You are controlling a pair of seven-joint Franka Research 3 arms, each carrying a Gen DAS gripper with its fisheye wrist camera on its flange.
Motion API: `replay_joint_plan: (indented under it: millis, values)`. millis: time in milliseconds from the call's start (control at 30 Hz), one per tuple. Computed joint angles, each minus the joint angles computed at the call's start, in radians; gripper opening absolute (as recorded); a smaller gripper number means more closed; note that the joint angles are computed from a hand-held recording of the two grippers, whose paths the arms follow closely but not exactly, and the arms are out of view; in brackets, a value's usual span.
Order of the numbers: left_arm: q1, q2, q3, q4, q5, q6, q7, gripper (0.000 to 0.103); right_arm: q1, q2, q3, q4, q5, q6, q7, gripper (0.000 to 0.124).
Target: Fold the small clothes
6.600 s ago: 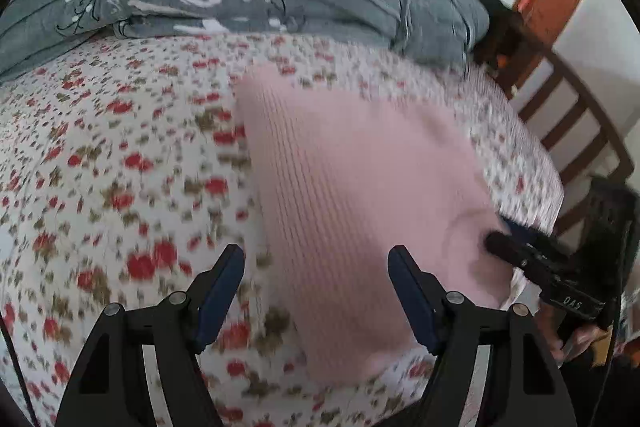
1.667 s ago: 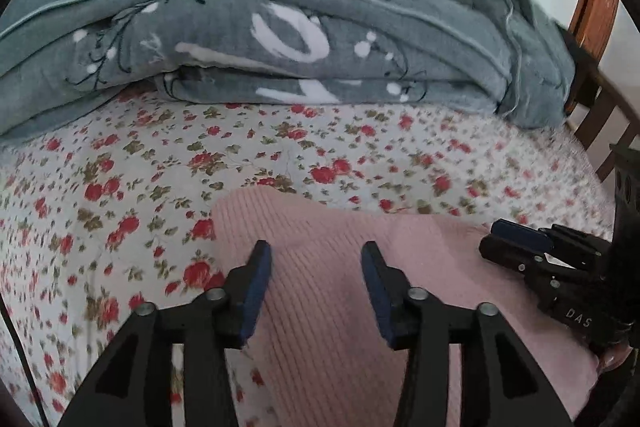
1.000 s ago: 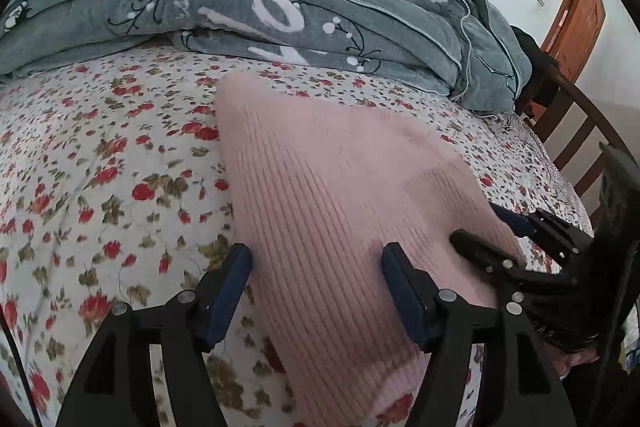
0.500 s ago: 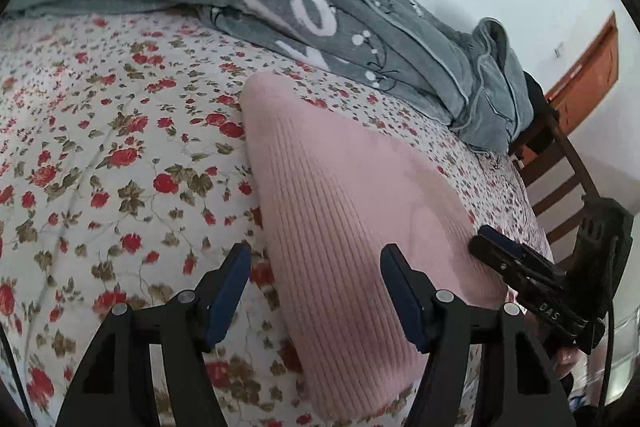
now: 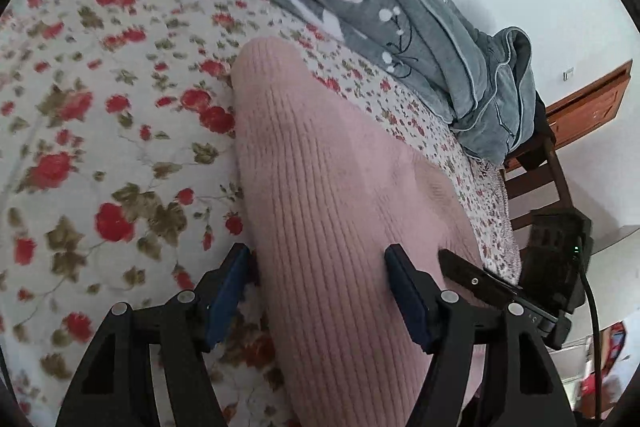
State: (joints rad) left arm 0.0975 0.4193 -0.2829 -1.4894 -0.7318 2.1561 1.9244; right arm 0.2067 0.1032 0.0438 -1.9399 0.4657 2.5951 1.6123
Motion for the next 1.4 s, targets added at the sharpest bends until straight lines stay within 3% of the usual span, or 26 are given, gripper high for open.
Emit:
replay_joint_plan:
  millis: [100, 200, 333, 533, 600, 667, 733, 833, 933, 1000, 1033, 1133, 1267, 1400]
  values:
    - [-0.008, 0.02, -0.006, 0.017, 0.004, 0.007, 0.005, 0.065, -0.006, 0.019, 0.007, 0.006, 0.064, 0.015, -0.043, 0.07]
    - [-0.025, 0.021, -0.006, 0.023, 0.031, 0.04, -0.003, 0.049, 0.002, 0.015, 0.017, -0.002, 0.07, 0.064, -0.09, 0.045]
    - [-0.022, 0.012, -0.023, 0.044, 0.028, 0.077, 0.044, 0.041, 0.019, -0.003, 0.018, -0.013, 0.029, 0.138, -0.12, 0.035]
    - [-0.033, 0.089, -0.029, 0.167, 0.055, 0.082, 0.05, 0.04, 0.02, 0.02, 0.018, 0.009, 0.038, 0.251, -0.163, 0.034]
    - [-0.054, 0.137, -0.011, 0.222, 0.126, 0.042, -0.021, 0.043, 0.028, 0.064, -0.005, 0.051, -0.04, 0.199, -0.086, 0.037]
    - [-0.062, 0.155, -0.003, 0.229, 0.177, 0.036, -0.069, 0.052, 0.04, 0.084, -0.024, 0.064, -0.128, 0.156, -0.013, 0.051]
    - [-0.049, 0.119, -0.017, 0.166, 0.177, 0.102, -0.045, 0.063, 0.047, 0.065, -0.032, 0.03, -0.188, 0.186, 0.021, 0.057]
    - [-0.046, 0.041, -0.021, 0.066, 0.2, 0.203, 0.008, 0.063, 0.092, 0.008, -0.086, -0.023, -0.457, 0.213, 0.219, 0.061]
    - [-0.073, -0.047, -0.007, -0.037, 0.261, 0.316, 0.028, 0.063, 0.105, -0.047, -0.098, -0.07, -0.747, 0.228, 0.422, 0.061]
    - [-0.068, -0.11, -0.02, -0.116, 0.238, 0.391, 0.081, 0.063, 0.093, -0.078, -0.088, -0.102, -0.912, 0.254, 0.534, 0.061]
    - [-0.06, -0.14, -0.031, -0.152, 0.202, 0.415, 0.116, 0.063, 0.082, -0.095, -0.077, -0.126, -0.943, 0.285, 0.553, 0.061]
    - [-0.06, -0.184, -0.027, -0.197, 0.133, 0.384, 0.168, 0.063, 0.049, -0.149, -0.041, -0.218, -0.888, 0.355, 0.516, 0.059]
    - [-0.129, -0.22, 0.024, -0.274, 0.247, 0.418, 0.07, 0.063, 0.001, -0.174, 0.013, -0.268, -0.909, 0.332, 0.54, 0.039]
    - [-0.165, -0.263, 0.038, -0.369, 0.311, 0.524, -0.002, 0.064, -0.019, -0.179, 0.044, -0.286, -0.863, 0.344, 0.531, 0.026]
